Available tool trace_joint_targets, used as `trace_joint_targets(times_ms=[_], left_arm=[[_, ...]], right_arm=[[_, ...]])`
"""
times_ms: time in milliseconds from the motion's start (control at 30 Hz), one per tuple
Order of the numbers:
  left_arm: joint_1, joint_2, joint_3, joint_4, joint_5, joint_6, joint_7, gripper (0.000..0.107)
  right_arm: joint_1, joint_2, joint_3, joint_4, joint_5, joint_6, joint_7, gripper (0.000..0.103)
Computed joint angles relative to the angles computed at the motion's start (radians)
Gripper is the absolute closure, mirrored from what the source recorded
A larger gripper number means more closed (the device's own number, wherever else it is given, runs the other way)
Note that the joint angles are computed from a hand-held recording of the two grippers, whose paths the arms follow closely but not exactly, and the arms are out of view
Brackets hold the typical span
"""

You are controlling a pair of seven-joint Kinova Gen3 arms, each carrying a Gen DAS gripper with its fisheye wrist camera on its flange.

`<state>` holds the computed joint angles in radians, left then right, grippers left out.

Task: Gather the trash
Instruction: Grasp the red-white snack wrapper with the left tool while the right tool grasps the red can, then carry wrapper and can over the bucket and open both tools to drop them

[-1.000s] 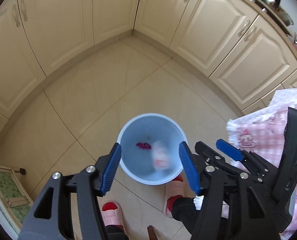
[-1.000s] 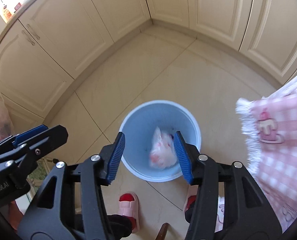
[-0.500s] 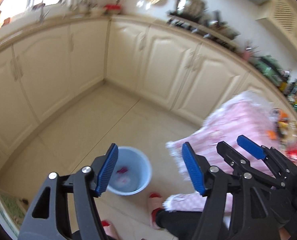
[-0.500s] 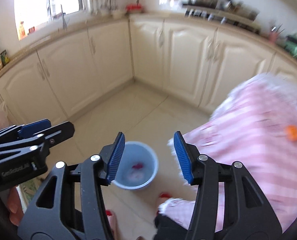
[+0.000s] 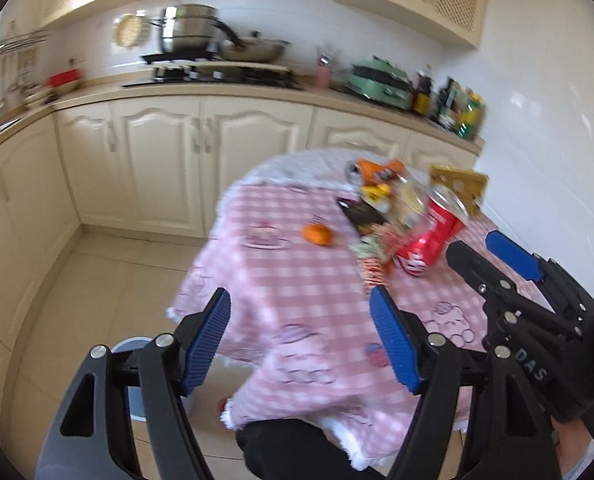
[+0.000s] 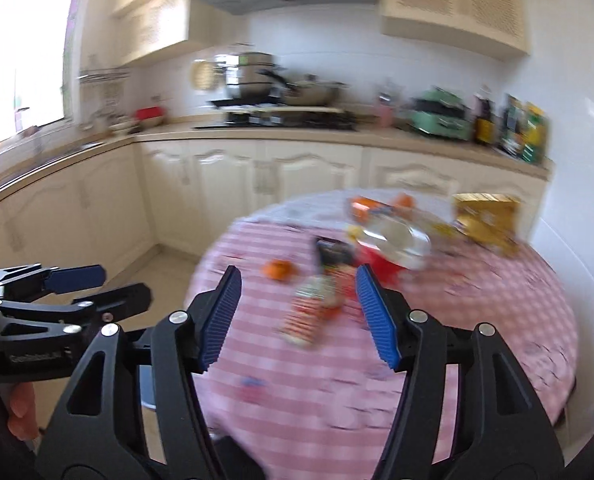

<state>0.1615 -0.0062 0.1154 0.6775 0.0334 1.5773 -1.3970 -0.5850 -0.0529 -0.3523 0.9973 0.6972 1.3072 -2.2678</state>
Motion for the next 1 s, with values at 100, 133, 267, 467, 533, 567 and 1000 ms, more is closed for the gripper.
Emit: trace_joint_targets(times_ms=[100,133,267,467,533,567,1000], left_arm=[[0.041,0.032,0.031,-0.015,-0.036,0.005,0.029,0.037],[0.059,0.052,0.036,-0.033,-0.054,0.014,0.037,0.037],[0.083,0.082,0.023,-0.042,-0.086,0.029,0.035,0.037],[0.102,0.146,0.001,-0.098,-0.095,0.061,0.038,0.037],[0.106,0.163,-0.002,-0.111,-0.082,0.066,0.034,0.037],[0.109,0.177,-0.002,-0.12,-0.074,0.069,0.031,0.037],[0.231,0.406,-0.052,-0.405,-0.067,0.227,0.014,0.075]], right_arm=[[0.004,-0.007,0.117,0.033,-0.122,-0.036,-0.004,0.043],[0.022,-0.011,0.127,0.039,-0.163,-0.045,0.01,0.043],[0.113,0.03,0.114,0.028,-0.255,-0.092,0.022,0.042],[0.115,0.099,0.171,-0.043,-0.293,-0.074,0.005,0.059],[0.122,0.081,0.189,-0.019,-0.307,-0.09,0.01,0.073],[0.131,0.075,0.193,-0.013,-0.319,-0.096,0.02,0.077],[0.208,0.001,0.16,0.069,-0.333,-0.138,0.089,0.085]])
